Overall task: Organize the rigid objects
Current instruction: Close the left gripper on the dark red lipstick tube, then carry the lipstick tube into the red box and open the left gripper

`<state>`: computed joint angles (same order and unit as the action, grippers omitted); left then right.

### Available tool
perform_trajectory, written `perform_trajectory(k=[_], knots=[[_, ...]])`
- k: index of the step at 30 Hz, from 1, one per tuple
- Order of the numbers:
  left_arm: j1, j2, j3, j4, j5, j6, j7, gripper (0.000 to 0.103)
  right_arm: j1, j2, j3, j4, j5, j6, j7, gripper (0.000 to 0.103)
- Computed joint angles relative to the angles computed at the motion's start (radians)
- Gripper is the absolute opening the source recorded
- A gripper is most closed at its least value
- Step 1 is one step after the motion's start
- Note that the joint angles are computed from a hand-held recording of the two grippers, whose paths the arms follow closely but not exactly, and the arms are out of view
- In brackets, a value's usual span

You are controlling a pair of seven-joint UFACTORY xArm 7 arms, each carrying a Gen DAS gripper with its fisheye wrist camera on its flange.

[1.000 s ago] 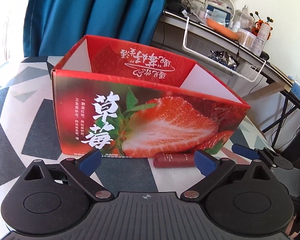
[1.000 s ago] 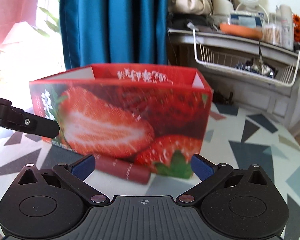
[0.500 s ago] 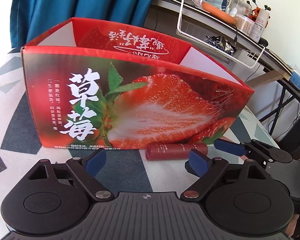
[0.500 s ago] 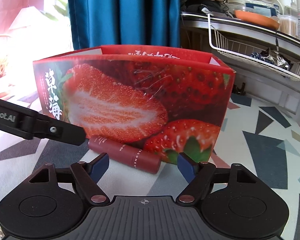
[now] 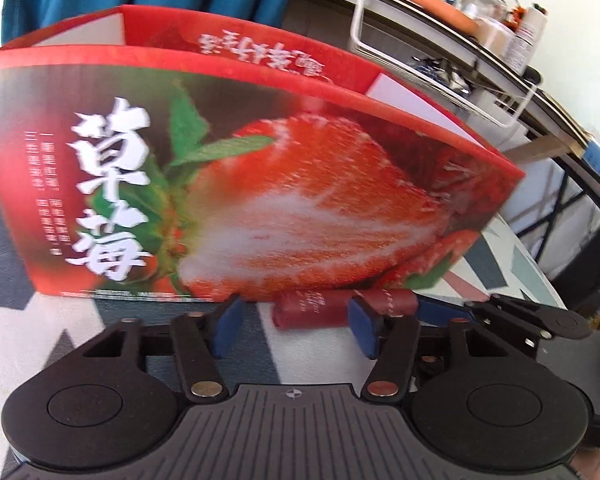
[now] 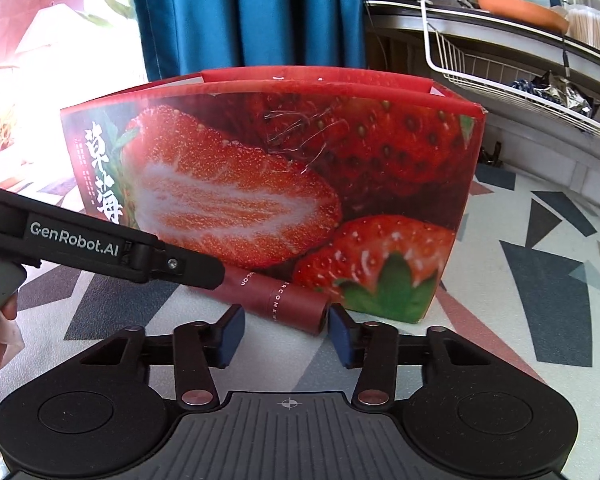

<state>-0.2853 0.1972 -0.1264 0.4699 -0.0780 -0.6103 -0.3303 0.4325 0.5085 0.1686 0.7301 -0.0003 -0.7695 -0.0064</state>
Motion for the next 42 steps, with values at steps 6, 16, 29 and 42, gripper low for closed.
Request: perform_trajectory(k=[6, 16, 29, 42], knots=[[-0.034, 0.017, 0.001, 0.027, -0.041, 0.016, 0.032, 0.048, 0.006, -0.001, -0.002, 0.004, 0.012, 0.009, -0.003, 0.039], [-0.081, -0.035, 0.003, -0.024, -0.178, 0.026, 0.101, 0.045, 0.019, 0.0, -0.009, -0.01, -0.01, -0.021, -0.051, 0.029], [-0.09, -0.128, -0.02, -0.105, -0.256, 0.001, 0.153, 0.046, 0.062, -0.035, 0.005, -0.053, 0.062, -0.065, -0.115, 0.029], [-0.072, -0.308, -0.079, -0.196, -0.343, -0.062, 0.184, 0.046, 0.115, -0.169, 0.017, -0.103, 0.15, -0.123, -0.213, 0.029]])
